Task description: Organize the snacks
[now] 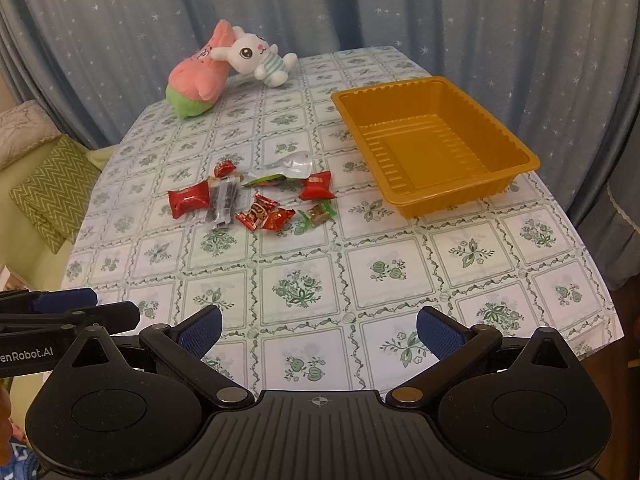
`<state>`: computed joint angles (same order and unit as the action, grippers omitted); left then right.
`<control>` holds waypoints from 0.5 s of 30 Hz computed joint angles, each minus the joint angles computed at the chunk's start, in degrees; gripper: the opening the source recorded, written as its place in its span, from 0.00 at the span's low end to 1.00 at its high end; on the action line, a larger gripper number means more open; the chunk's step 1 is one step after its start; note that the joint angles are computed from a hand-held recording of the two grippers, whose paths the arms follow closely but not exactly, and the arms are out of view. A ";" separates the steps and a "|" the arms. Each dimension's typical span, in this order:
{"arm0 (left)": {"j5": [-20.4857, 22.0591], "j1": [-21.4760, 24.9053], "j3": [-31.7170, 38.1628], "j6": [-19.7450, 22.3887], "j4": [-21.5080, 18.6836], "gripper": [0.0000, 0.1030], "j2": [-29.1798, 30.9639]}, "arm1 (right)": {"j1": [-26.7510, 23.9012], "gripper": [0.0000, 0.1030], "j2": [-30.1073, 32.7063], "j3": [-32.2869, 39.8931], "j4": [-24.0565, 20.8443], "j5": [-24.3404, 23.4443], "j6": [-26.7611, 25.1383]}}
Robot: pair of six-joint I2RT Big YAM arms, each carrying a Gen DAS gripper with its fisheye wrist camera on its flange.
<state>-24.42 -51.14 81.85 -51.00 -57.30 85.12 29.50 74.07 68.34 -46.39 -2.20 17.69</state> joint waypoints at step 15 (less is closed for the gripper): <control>-1.14 3.18 -2.49 -2.41 -0.86 0.61 -0.29 | -1.35 1.00 3.53 -0.65 6.15 -2.96 -1.98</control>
